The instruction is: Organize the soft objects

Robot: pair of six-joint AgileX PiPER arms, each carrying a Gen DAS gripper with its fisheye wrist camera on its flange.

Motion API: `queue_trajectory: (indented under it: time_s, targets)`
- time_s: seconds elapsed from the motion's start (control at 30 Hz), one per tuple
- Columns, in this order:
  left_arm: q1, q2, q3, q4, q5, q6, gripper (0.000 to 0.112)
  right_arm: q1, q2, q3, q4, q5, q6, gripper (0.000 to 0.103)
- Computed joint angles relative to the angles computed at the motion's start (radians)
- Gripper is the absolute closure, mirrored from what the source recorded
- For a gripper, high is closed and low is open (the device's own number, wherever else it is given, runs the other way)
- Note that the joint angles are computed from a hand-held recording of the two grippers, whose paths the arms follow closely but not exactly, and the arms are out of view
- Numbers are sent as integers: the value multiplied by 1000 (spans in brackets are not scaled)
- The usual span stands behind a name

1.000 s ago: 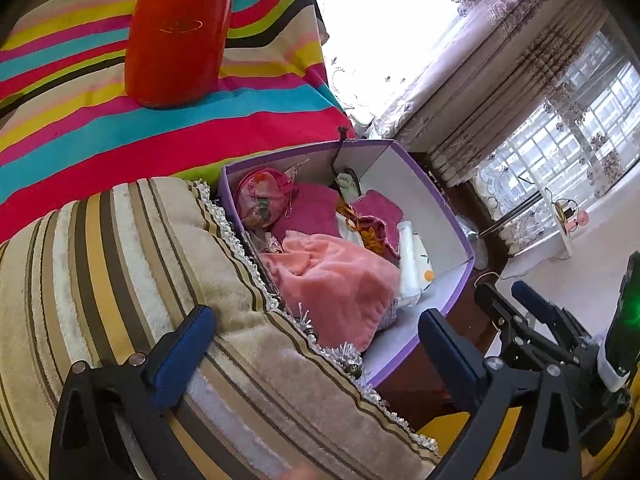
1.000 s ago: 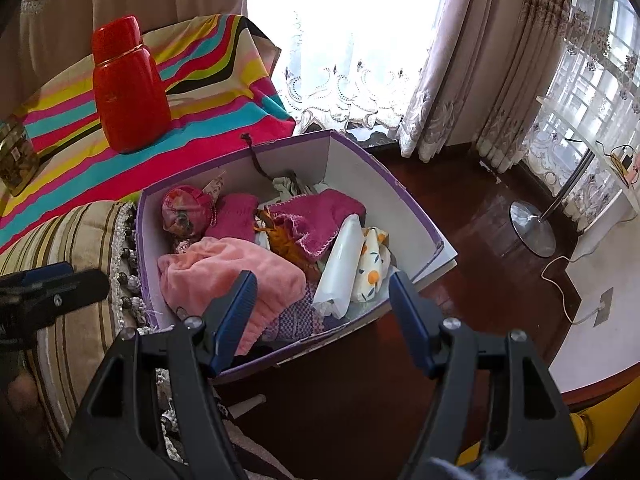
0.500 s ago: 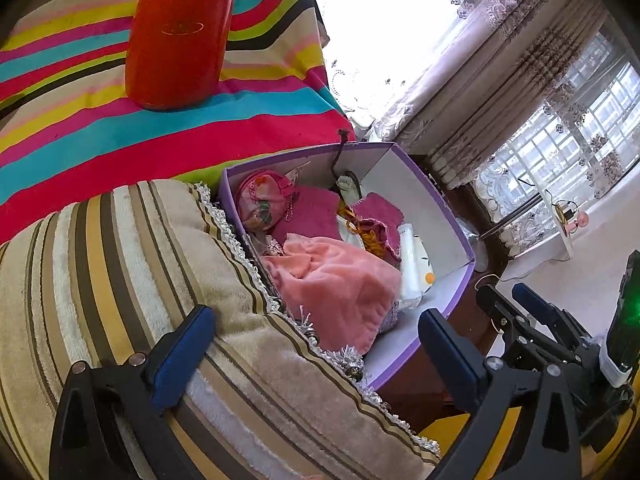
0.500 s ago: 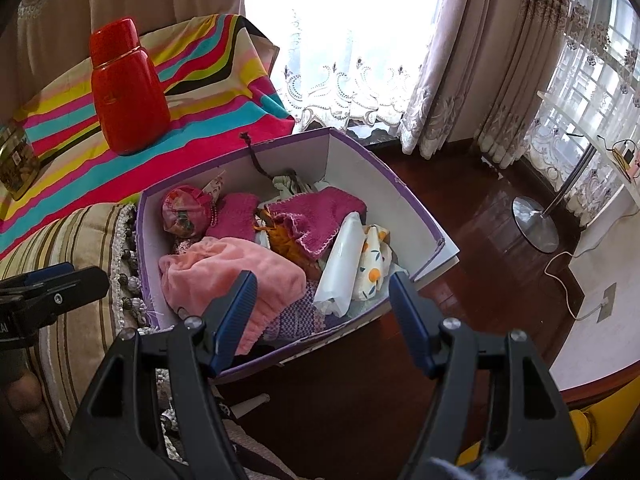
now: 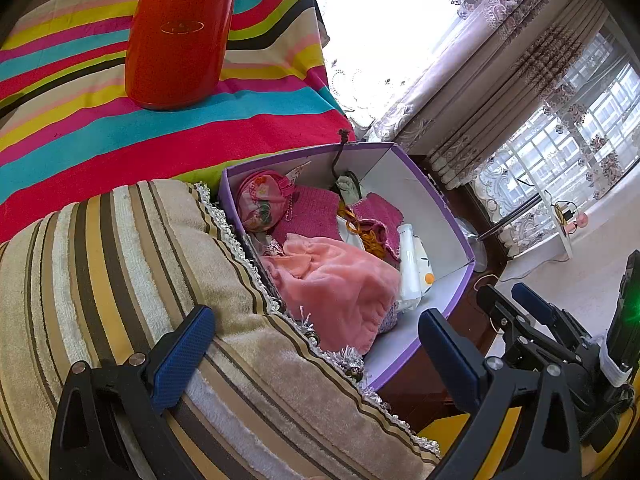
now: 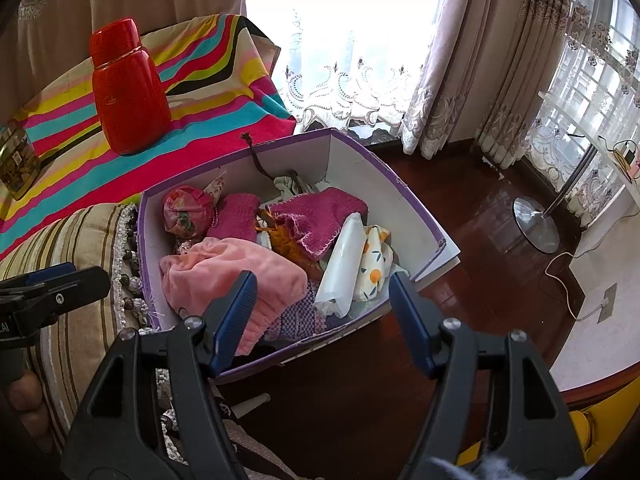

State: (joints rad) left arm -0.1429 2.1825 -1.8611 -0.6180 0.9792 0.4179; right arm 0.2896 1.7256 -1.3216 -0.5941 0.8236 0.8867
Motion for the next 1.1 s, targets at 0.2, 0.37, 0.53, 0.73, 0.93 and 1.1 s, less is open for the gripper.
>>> queue_trajectory:
  time_s: [0.2,0.37,0.53,0.73,0.93,1.1]
  targets:
    - [1,1,-2,1,2,0,10,-4,0,0,4,-3,-7,32]
    - [1,1,-2,0,2,1,10,-1,0,0,2,-1,-3,32]
    - [1,0,1,-1,0,3,10,-6,0,0,10,-5,-12,32]
    - [2,-1,3,-3,-1,5,10,-9,0,1,12,-7,-17,32]
    - [2,-1,4,-3,-2,6,10,-7,-1,2,11,-5,-12,32]
    - [2,0,5,-4,-2,7,10,-9,1,5,16,-9,-15,32]
